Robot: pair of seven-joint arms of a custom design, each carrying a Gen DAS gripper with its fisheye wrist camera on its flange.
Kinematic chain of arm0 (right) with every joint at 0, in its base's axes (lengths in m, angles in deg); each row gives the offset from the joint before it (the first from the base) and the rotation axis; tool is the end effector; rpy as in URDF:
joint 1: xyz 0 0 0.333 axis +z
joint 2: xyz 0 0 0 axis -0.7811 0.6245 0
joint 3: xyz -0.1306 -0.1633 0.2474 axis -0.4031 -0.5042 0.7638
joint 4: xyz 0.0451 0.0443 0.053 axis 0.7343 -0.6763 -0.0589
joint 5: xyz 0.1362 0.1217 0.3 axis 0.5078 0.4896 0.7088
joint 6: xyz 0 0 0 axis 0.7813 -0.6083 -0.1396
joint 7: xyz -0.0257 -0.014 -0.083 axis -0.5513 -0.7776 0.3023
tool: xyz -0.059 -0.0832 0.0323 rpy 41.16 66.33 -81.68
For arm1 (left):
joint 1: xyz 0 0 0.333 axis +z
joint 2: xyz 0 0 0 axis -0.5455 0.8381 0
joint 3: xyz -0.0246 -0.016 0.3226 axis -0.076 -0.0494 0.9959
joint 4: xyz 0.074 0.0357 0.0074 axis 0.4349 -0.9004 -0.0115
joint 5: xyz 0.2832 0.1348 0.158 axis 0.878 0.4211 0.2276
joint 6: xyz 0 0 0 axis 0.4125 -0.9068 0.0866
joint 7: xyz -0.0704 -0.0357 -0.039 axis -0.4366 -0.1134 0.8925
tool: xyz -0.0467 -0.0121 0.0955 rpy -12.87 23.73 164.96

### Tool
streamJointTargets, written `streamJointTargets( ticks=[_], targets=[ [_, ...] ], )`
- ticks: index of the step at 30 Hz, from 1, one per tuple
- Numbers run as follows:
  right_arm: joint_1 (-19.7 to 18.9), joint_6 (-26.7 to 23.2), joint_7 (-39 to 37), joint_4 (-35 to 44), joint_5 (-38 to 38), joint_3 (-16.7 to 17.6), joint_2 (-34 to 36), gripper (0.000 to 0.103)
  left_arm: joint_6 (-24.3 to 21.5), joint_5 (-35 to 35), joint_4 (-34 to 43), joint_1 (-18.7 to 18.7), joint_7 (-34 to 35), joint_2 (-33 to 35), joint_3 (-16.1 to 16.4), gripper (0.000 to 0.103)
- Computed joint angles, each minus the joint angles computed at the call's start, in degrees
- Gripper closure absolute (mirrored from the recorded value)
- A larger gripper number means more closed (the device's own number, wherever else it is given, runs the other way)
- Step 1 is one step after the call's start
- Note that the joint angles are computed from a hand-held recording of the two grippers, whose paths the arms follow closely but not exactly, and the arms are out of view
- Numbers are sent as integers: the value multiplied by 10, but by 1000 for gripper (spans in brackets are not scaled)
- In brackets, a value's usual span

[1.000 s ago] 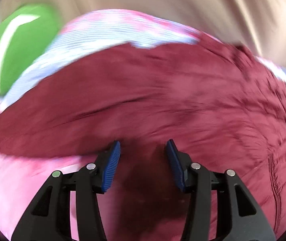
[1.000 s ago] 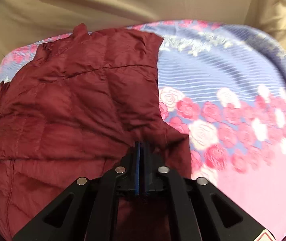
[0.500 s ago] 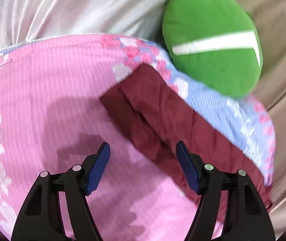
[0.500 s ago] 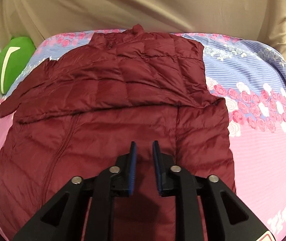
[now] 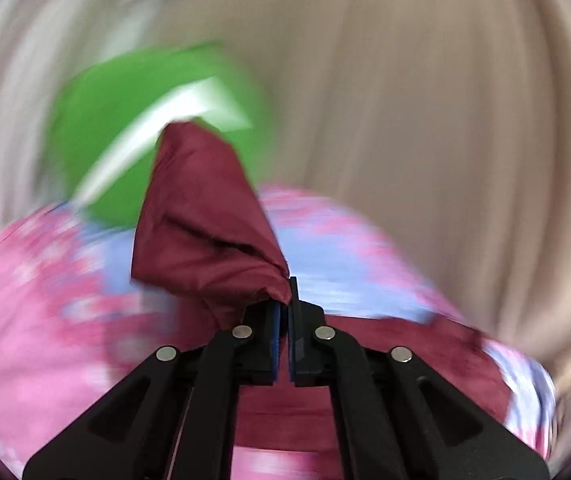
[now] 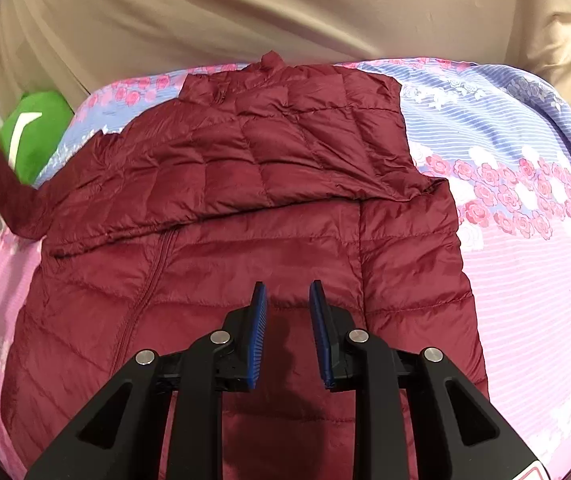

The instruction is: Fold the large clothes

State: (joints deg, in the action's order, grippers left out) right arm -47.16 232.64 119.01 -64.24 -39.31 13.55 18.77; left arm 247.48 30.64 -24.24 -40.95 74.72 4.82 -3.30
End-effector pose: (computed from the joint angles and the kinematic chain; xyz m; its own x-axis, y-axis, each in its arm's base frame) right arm 0.3921 0.1279 0.4878 -0.1297 -0.9831 -0.1291 -0.7095 0.1830 -0.6806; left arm 0.5254 -0.2069 0.6713 -0.0387 -0.9107 0.4112 -0.4664 -0.3475 -0.8135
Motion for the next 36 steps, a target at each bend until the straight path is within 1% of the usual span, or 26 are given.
streamJointTargets(
  ticks=[2, 3, 5, 6, 8, 10, 12, 13, 14, 15, 16, 17, 18, 19, 20, 21, 22, 23, 25, 26, 28, 30, 32, 34, 35, 36],
  targets=[
    [1, 9, -2, -4, 5, -6, -2, 81, -14, 4, 70, -38, 39, 39, -31, 102],
    [1, 12, -3, -7, 7, -8, -4, 81, -20, -2, 96, -56, 58, 57, -38, 102],
    [-6, 14, -4, -13, 7, -7, -10, 81, -44, -19, 182, -106, 117, 123, -70, 102],
    [-10, 15, -4, -17, 7, -7, -15, 81, -58, -24, 213, -125, 136, 149, -78, 102],
    [-5, 22, -17, -29, 18, -21, -26, 80, -105, -38, 301, -176, 175, 224, -96, 102],
    [20, 24, -52, -35, 46, -54, -31, 80, -128, -54, 351, -210, 192, 270, -98, 102],
    [44, 21, -104, -28, 73, -83, -27, 78, -129, -57, 369, -239, 185, 287, -76, 102],
    [68, 18, -143, -13, 93, -105, -16, 77, -125, -47, 369, -255, 169, 285, -51, 102],
    [110, 19, -169, 3, 98, -146, -4, 71, -116, -36, 356, -268, 150, 274, -25, 102],
    [143, 26, -226, 19, 144, -173, 11, 59, -101, -27, 332, -276, 130, 256, 1, 102],
    [193, 33, -319, 48, 230, -209, 39, 56, -91, -24, 315, -282, 119, 240, 20, 102],
    [230, 40, -373, 78, 279, -237, 67, 55, -80, -15, 294, -289, 100, 220, 43, 102],
    [259, 35, -390, 107, 290, -262, 91, 54, -70, -12, 269, -285, 89, 199, 55, 102],
    [308, 22, -448, 157, 340, -299, 135, 54, -60, -2, 241, -281, 73, 173, 68, 102],
    [340, 0, -527, 201, 422, -319, 171, 55, -61, 11, 229, -279, 59, 161, 75, 102],
    [351, -9, -565, 239, 467, -326, 207, 55, -58, 24, 209, -272, 47, 143, 78, 102],
    [342, -23, -579, 284, 490, -316, 248, 55, -55, 26, 201, -260, 48, 137, 73, 102],
    [328, -56, -613, 330, 529, -301, 284, 57, -51, 34, 182, -251, 41, 122, 71, 102],
    [301, -89, -632, 401, 562, -272, 343, 59, -34, 44, 149, -231, 32, 96, 63, 102],
    [294, -99, -628, 426, 553, -265, 364, 66, -20, 48, 132, -221, 28, 83, 58, 102],
    [301, -103, -580, 473, 497, -276, 411, 70, 10, 85, 102, -209, -7, 55, 58, 102],
    [294, -94, -541, 503, 477, -276, 438, 78, 28, 111, 89, -196, -31, 38, 51, 102],
    [269, -83, -494, 522, 499, -264, 455, 94, 48, 135, 73, -181, -52, 16, 42, 102],
    [226, -65, -480, 522, 555, -220, 453, 94, 64, 158, 61, -166, -75, 0, 32, 102],
    [228, -61, -459, 516, 540, -221, 450, 93, 70, 163, 56, -158, -81, -7, 26, 102],
    [248, -59, -430, 509, 501, -240, 445, 88, 80, 157, 50, -151, -76, -12, 20, 102]
  ],
)
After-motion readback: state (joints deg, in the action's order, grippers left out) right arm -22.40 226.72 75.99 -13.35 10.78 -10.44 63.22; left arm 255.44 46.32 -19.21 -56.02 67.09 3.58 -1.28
